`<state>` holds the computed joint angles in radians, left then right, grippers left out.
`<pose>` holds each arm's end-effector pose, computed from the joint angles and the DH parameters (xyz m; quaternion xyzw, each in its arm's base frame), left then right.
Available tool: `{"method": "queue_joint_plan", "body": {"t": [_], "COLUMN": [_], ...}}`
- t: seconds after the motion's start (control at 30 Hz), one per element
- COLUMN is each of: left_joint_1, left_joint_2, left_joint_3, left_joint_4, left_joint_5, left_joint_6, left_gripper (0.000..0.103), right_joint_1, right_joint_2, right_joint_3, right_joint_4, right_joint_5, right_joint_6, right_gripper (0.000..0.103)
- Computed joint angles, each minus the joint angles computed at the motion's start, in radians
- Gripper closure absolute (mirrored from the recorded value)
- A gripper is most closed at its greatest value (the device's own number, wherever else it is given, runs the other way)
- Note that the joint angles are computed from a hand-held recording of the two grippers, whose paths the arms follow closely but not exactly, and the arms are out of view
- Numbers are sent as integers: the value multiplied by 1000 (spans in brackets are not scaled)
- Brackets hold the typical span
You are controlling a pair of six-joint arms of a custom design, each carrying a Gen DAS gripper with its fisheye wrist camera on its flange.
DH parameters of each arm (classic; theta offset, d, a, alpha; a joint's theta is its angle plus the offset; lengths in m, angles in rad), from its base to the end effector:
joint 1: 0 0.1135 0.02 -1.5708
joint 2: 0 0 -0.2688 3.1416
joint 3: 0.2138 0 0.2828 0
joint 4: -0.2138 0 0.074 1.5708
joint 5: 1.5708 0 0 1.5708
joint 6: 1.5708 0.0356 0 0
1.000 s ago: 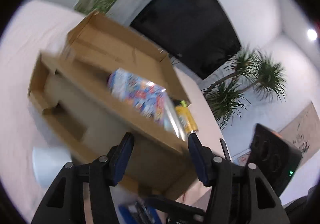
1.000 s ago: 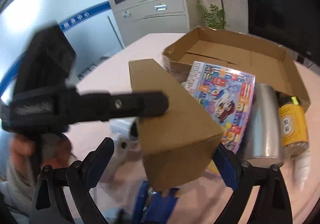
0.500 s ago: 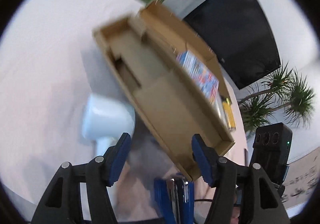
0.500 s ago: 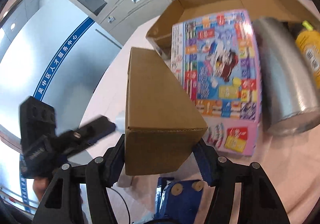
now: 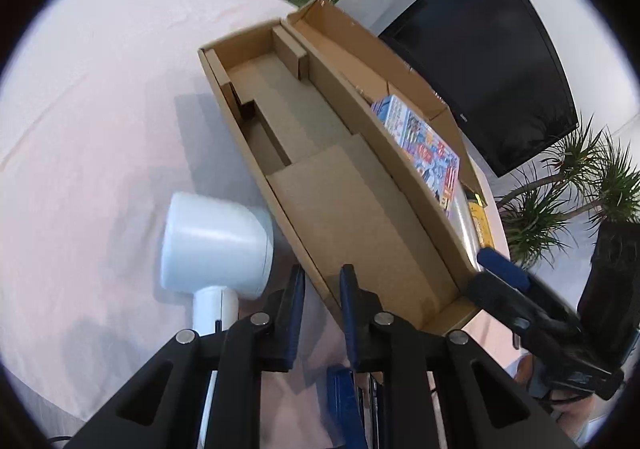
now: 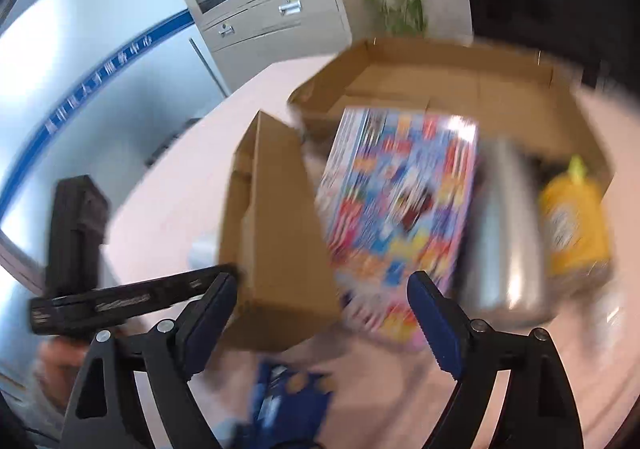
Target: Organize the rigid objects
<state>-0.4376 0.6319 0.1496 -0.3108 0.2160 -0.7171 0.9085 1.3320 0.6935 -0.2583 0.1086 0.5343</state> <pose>0.1345 -0.0714 0.1197 -0.0877 0.9167 -0.2893 0.2614 0.1767 0.2203 0.1727 -0.1576 0.9293 0.1796 0.2817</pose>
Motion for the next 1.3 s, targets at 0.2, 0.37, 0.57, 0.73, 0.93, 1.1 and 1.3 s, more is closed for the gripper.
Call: {"method": "queue_joint_plan", "body": {"t": [0.2, 0.37, 0.57, 0.73, 0.93, 1.1, 1.3], "left_joint_1": [-131, -169, -109, -37, 322, 689, 599], "left_joint_2": [-123, -198, -183, 77, -30, 109, 219], "left_joint_3": [76, 161, 295, 406, 337, 275, 297], "left_joint_4": [-198, -315, -310, -154, -232, -328, -310], "left_joint_5": [-224, -357, -408, -235, -87, 175, 312], "left_joint_6": [7, 70, 277, 397, 404, 500, 497], "left_gripper": [87, 86, 102, 103, 94, 48, 46], "right_joint_1": [65, 98, 23, -51, -108, -112, -125], "right_joint_2": [211, 184, 122, 106, 264, 381, 491], "right_joint_3": [176, 171, 164, 212, 347, 352, 473], "right_joint_4": [-25, 22, 95, 142, 64, 70, 35], "right_joint_5": [-25, 53, -22, -100, -189, -223, -231], "right_joint_6": [-95, -70, -37, -62, -73, -84, -162], "right_gripper": [69, 95, 95, 93, 101, 100, 57]}}
